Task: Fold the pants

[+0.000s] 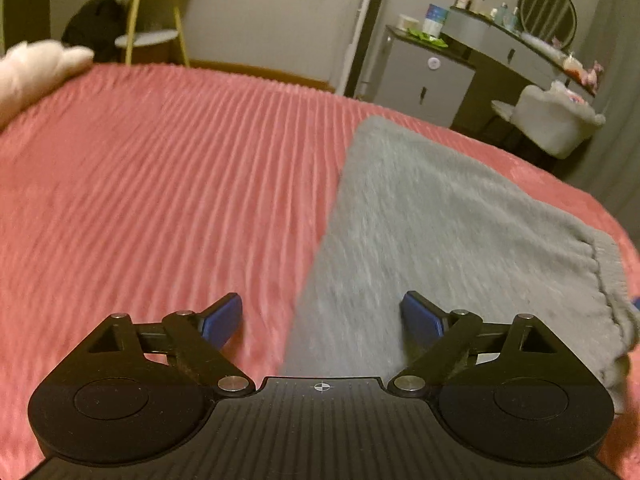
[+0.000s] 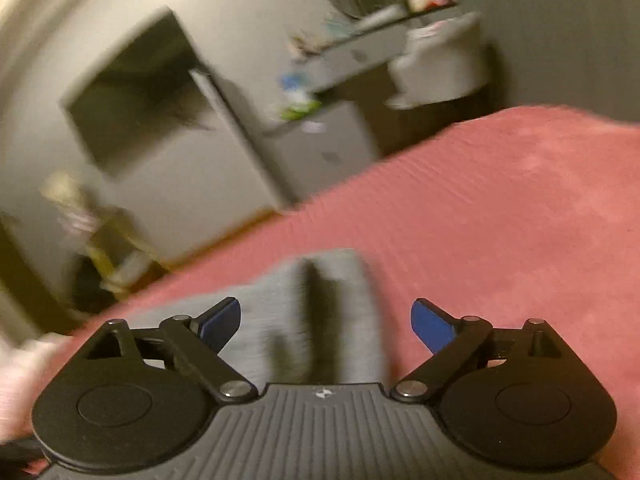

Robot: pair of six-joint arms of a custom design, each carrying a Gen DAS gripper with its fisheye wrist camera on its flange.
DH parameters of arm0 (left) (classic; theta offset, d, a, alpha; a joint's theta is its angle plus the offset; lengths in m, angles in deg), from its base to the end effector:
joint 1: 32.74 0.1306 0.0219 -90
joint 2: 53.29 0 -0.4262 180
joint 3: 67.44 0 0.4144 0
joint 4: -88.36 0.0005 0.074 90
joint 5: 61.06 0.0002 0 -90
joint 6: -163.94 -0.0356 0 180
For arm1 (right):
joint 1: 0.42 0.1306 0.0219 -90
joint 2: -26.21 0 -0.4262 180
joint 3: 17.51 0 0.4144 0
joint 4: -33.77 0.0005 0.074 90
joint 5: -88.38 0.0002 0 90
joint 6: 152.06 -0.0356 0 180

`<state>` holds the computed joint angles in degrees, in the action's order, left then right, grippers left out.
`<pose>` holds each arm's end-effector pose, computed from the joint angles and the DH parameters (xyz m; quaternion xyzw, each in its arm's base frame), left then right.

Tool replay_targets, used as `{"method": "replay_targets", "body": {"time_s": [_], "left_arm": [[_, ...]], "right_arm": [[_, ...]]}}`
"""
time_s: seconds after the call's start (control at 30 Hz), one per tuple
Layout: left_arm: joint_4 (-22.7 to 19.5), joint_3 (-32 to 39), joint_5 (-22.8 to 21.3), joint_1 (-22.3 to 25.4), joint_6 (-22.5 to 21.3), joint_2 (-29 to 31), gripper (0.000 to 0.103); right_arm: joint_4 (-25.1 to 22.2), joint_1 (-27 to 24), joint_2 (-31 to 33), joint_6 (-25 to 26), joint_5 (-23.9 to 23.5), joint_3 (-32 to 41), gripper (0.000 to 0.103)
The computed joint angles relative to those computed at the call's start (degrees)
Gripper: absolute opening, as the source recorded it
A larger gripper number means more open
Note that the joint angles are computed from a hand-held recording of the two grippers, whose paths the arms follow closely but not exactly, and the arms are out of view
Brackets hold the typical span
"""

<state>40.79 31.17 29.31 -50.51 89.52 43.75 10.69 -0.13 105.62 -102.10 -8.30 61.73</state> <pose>0.5372 -0.1729 0.4860 0.0189 0.9270 -0.1104 0.3580 0.4583 0.0060 0.5050 0.2533 0.7949 0.2350 0.4987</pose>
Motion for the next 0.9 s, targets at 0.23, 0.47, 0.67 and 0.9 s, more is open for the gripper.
{"method": "replay_targets", "body": {"time_s": [0.23,0.47,0.67,0.9], "left_arm": [[1.8,-3.8,0.3,-1.1,-1.9,-1.5,0.095],[2.7,-5.8,0.8,-0.9,-1.4,-3.0,0.098],[5.6,-10.3,4.4,0.0,1.7,-6.5,0.098],[-1.4,-11.0,-1.1,-2.6,-2.3,-8.0,0.1]], "right_arm": [[-2.6,3.7,0.9,7.5,-6.3,-0.7,0.031],[-2.0,5.8,-1.6,8.5,3.0,-3.9,0.0],[-1.9,6.2,-7.2,8.7,-0.1,-9.4,0.011],[-14.3,10.7,-9.4,7.4,12.1,-8.1,0.012]]}}
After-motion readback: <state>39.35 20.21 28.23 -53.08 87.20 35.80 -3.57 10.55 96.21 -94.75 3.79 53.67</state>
